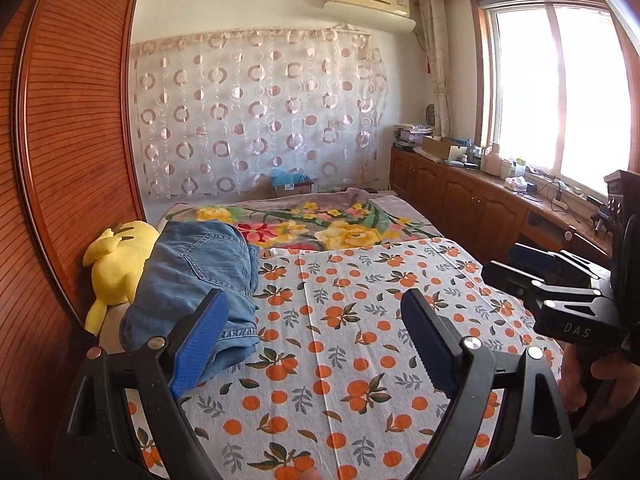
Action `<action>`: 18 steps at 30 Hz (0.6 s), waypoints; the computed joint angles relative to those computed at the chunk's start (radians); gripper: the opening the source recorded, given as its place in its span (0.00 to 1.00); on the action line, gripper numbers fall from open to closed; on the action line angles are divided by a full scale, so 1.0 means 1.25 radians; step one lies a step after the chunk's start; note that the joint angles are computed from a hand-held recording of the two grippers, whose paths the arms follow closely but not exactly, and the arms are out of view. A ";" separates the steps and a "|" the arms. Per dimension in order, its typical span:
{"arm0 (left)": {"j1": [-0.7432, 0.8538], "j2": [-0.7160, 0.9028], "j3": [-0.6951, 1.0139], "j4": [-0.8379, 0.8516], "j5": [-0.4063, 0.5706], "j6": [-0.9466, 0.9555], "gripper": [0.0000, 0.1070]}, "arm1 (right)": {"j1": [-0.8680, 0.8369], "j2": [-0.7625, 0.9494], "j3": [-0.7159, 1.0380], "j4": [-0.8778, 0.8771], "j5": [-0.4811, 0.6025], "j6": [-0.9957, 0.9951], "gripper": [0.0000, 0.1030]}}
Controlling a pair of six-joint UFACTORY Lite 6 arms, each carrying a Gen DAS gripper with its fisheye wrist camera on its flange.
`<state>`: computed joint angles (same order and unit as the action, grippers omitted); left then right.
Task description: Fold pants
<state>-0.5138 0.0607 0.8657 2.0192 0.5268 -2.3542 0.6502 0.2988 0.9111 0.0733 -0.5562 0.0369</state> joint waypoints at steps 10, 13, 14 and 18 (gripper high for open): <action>-0.133 -0.006 0.014 -0.200 0.114 0.149 0.83 | 0.062 -0.134 -0.154 0.153 -0.070 -0.104 0.81; -0.158 -0.014 0.005 -0.200 0.123 0.127 0.83 | 0.082 -0.152 -0.181 0.192 -0.086 -0.124 0.82; -0.162 -0.017 0.001 -0.196 0.121 0.118 0.83 | 0.086 -0.155 -0.188 0.197 -0.091 -0.124 0.83; -0.176 -0.026 -0.011 -0.197 0.129 0.103 0.83 | 0.099 -0.170 -0.216 0.226 -0.107 -0.142 0.84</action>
